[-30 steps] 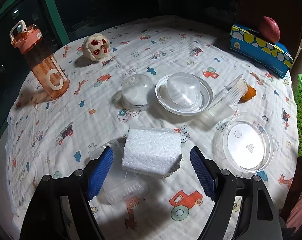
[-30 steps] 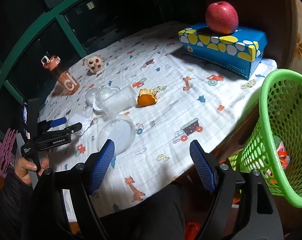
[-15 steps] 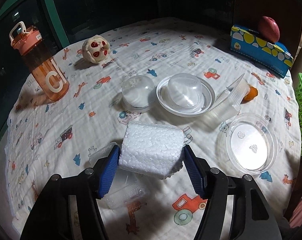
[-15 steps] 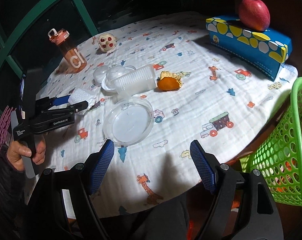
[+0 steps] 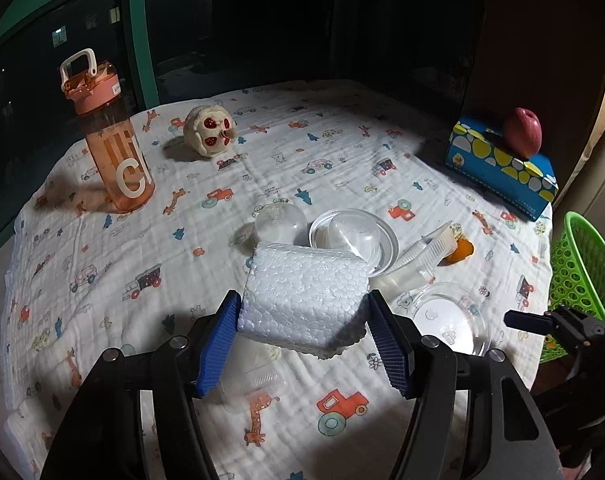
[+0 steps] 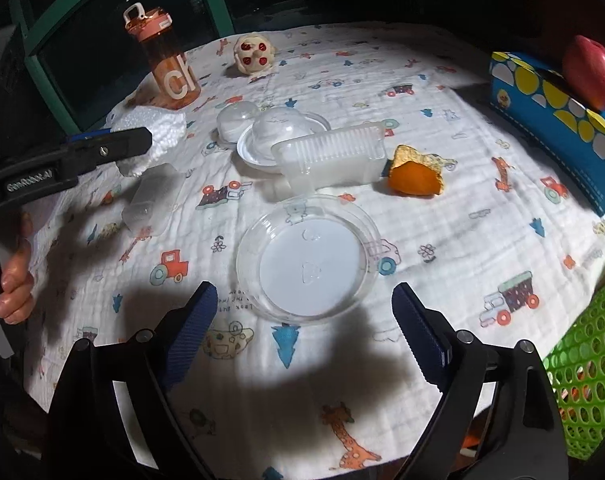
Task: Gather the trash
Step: 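Grasp the white foam block with the left gripper while the right gripper grasps the clear lid, then carry the foam block and clear lid over the green basket and release both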
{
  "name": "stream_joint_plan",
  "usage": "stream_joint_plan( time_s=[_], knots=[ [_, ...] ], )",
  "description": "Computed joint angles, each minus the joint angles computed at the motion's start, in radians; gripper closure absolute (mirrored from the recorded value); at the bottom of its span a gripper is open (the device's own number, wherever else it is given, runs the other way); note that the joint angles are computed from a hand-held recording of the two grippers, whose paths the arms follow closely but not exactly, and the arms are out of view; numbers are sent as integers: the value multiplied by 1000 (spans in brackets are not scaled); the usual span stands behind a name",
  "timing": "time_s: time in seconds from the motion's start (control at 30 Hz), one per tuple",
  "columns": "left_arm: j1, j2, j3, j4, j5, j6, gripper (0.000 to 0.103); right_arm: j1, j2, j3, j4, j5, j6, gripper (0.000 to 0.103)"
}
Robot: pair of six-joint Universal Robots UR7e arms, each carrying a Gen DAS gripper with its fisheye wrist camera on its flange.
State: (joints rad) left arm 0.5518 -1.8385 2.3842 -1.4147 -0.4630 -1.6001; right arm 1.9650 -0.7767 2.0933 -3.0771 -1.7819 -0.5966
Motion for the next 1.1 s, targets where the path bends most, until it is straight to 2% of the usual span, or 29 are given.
stream_joint_plan(
  time_s=[0.33,0.6,0.9,1.1],
  knots=[
    [-48,-43,1,57,-12,-74,41,43,102,-47,-79,-107,-74,10],
    [-55,-57,5,50,-17,-84,41,42,142,-82,-69,-129,-54,10],
    [-52,-51,8,24,-23,-70,41,41,123,-68,-69,-107,-13,12],
    [-48,-15,11,-71,-15,-5,41,30,55,-30,-68,-71,15,12]
  ],
)
